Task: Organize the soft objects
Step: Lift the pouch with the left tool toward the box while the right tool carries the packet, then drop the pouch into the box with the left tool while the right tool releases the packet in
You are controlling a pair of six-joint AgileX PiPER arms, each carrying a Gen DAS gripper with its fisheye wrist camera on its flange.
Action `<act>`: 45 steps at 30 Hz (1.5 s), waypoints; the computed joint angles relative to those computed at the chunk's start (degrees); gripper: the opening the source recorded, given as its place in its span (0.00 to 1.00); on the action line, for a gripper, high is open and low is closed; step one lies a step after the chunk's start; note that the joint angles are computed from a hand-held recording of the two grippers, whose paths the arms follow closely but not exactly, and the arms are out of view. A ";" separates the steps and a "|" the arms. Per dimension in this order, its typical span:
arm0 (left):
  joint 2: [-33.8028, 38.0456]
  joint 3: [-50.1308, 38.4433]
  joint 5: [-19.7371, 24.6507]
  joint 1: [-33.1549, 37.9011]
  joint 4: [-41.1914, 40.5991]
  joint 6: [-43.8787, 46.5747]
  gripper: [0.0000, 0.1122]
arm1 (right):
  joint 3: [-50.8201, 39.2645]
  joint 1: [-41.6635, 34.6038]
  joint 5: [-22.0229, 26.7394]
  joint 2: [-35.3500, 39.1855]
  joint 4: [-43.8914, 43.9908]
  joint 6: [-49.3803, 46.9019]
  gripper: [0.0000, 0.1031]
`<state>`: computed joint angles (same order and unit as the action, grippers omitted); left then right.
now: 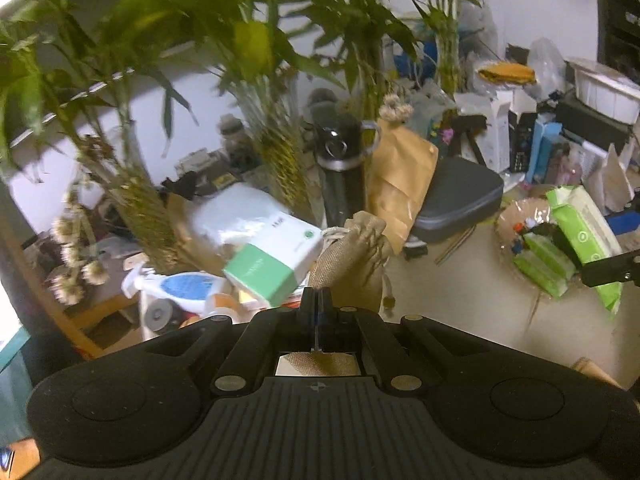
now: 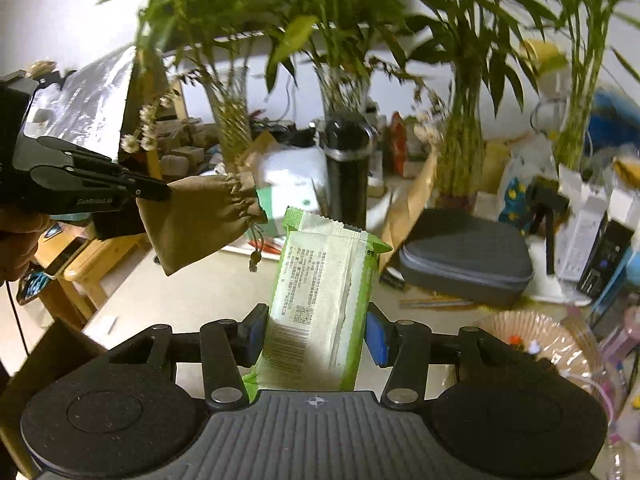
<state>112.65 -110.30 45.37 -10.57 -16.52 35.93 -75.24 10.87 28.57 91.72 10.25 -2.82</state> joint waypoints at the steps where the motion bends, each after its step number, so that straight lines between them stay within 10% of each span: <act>1: -1.22 1.10 -0.02 0.36 -0.50 -0.06 0.01 | 0.03 0.32 0.50 -0.87 -0.28 0.05 0.51; 24: -26.55 23.68 0.31 5.58 -5.16 4.52 0.01 | 5.73 12.51 5.00 -14.29 -10.96 10.14 0.51; 45: -32.56 32.83 15.61 13.35 -10.56 -4.03 0.01 | 10.74 19.10 5.62 -20.16 -17.51 18.11 0.51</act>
